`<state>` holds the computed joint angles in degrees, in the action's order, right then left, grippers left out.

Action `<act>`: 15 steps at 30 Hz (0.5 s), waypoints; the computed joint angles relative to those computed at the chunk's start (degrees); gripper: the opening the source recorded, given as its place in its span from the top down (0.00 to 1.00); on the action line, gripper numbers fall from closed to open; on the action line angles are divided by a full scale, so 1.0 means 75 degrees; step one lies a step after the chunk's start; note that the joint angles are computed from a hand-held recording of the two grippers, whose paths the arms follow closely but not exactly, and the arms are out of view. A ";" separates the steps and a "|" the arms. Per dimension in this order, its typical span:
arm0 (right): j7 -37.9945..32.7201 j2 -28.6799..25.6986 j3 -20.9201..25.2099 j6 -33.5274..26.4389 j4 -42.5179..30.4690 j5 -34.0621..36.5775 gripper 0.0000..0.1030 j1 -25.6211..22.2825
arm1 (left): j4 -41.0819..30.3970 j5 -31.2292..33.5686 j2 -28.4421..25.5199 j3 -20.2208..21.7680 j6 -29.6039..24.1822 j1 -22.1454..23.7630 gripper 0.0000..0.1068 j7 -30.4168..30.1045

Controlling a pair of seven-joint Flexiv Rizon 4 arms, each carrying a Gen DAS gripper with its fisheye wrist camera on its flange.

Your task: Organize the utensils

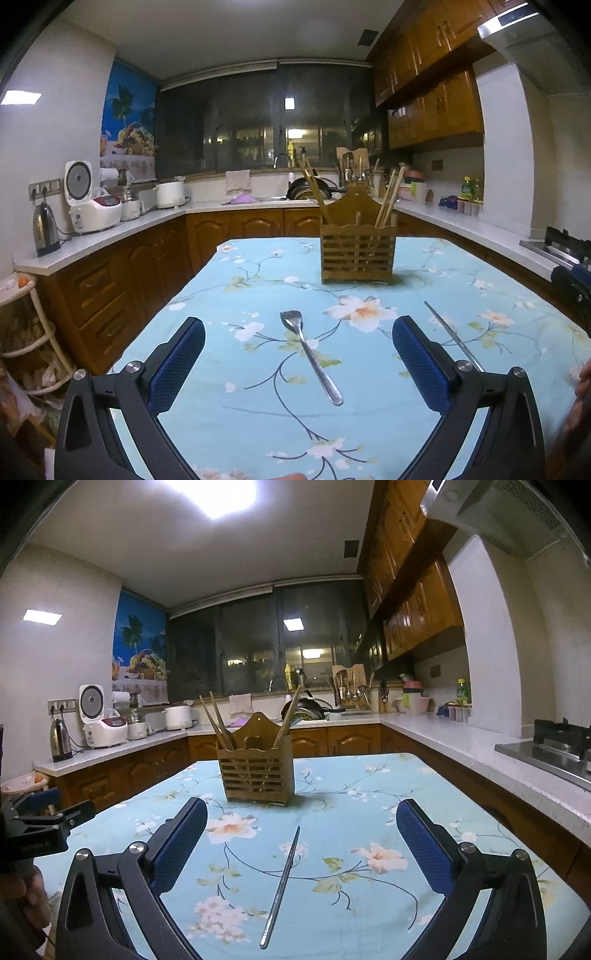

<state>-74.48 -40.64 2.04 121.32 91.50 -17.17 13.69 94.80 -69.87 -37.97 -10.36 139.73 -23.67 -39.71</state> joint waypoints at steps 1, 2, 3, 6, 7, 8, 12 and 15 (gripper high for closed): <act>0.0013 -0.0009 0.0025 -0.0003 -0.0014 -0.0027 0.00 -0.0018 | -0.0014 -0.0005 -0.0008 0.0001 0.0021 -0.0013 0.04 0.0011; 0.0025 -0.0019 0.0045 0.0006 -0.0021 -0.0051 0.00 -0.0040 | -0.0015 0.0009 -0.0009 0.0002 0.0032 -0.0016 0.04 0.0011; 0.0030 -0.0029 0.0047 0.0009 -0.0029 -0.0059 0.00 -0.0041 | -0.0002 0.0029 -0.0016 -0.0001 0.0050 -0.0017 0.04 -0.0024; 0.0034 -0.0012 0.0056 -0.0007 -0.0001 -0.0093 0.00 -0.0050 | 0.0013 0.0020 -0.0014 -0.0013 0.0089 -0.0010 0.04 -0.0101; 0.0038 -0.0009 0.0069 0.0010 0.0015 -0.0109 0.00 -0.0066 | 0.0014 0.0014 -0.0014 -0.0014 0.0101 -0.0007 0.04 -0.0123; 0.0040 -0.0007 0.0073 0.0018 0.0022 -0.0118 0.00 -0.0069 | 0.0009 0.0013 -0.0021 -0.0014 0.0113 -0.0005 0.04 -0.0138; 0.0052 -0.0013 0.0095 0.0013 0.0004 -0.0197 0.00 -0.0091 | 0.0016 0.0035 -0.0022 -0.0015 0.0118 0.0001 0.04 -0.0158; 0.0072 -0.0026 0.0125 0.0015 -0.0005 -0.0263 0.00 -0.0114 | -0.0036 -0.0010 -0.0045 -0.0023 0.0132 -0.0014 0.04 -0.0099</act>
<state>-73.93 -40.84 2.97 121.43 91.46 -19.15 12.84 94.53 -69.94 -38.30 -10.53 140.71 -23.78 -40.45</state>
